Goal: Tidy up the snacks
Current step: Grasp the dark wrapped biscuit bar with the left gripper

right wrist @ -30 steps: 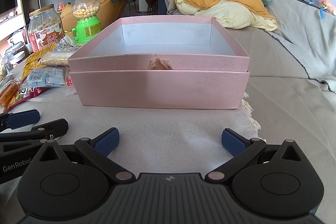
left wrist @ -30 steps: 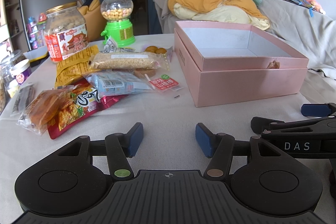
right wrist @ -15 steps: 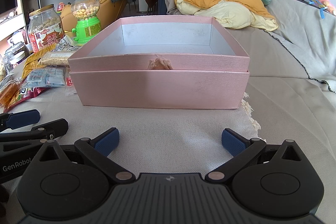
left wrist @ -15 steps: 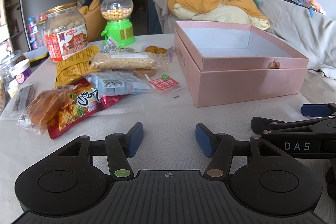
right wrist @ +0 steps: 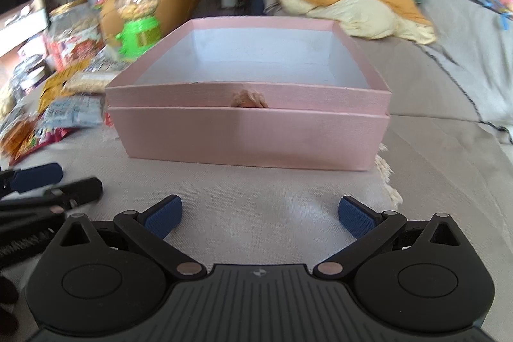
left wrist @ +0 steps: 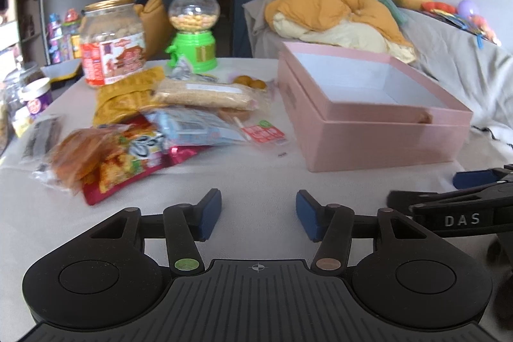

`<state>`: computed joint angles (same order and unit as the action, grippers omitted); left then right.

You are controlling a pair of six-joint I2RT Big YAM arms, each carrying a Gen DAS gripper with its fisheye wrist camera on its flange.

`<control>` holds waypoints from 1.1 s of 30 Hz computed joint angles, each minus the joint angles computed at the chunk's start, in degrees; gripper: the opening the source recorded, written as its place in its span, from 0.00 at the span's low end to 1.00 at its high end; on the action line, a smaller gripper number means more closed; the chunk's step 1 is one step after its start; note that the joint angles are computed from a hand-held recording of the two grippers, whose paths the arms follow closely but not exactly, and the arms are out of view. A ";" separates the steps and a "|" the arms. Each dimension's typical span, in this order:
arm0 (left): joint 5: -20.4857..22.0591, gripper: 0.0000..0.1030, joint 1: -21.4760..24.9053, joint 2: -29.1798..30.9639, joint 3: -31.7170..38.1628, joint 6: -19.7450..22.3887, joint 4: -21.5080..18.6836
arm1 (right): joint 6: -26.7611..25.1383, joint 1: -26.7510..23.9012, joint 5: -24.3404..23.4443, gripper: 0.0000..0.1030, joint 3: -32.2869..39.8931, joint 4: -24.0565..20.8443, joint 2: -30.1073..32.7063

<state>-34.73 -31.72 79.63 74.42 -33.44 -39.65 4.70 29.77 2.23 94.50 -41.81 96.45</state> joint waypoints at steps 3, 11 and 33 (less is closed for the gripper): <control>1.80 0.56 0.58 -3.16 -1.71 0.62 1.26 | -0.92 -0.12 -0.55 1.00 1.48 -1.82 0.76; -3.40 0.57 9.55 -12.57 -5.37 1.58 2.80 | -4.02 -0.38 -2.17 1.00 9.35 -12.11 4.18; 6.55 0.41 20.06 -12.47 -8.66 4.29 -5.16 | -16.42 10.47 -11.59 0.95 19.95 -11.44 8.56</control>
